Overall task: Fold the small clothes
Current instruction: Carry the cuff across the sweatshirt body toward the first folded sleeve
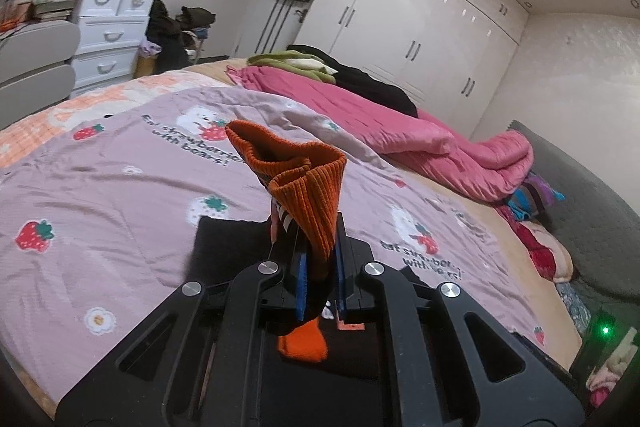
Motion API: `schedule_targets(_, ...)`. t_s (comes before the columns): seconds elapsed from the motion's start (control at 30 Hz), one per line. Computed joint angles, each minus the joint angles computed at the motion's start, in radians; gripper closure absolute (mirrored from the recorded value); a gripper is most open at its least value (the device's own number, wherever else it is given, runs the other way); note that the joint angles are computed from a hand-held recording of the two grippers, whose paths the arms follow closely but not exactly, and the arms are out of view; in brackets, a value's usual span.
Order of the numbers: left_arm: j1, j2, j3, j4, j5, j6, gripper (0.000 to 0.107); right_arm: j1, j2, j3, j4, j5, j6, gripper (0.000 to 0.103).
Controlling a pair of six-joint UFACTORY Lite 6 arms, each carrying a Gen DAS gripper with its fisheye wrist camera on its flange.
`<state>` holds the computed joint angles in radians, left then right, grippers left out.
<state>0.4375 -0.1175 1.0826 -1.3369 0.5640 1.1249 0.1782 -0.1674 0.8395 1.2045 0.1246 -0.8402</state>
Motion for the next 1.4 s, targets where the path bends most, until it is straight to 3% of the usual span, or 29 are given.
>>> schedule_targets(0.5,-0.207,-0.007,-0.087,0.010,-0.062,0.011,0.103,-0.109,-0.053,-0.046,0.123,0.071,-0.110,0.004)
schedule_targets(1.07,-0.459,0.084,-0.172,-0.003,-0.175,0.071,0.103,-0.145,-0.033,-0.046,0.112,0.098,-0.093,0.004)
schedule_targets(1.4,-0.514,0.137,-0.195,0.002,-0.150,0.120,0.101,-0.194,-0.024,-0.080,0.160,0.138,-0.136,0.004)
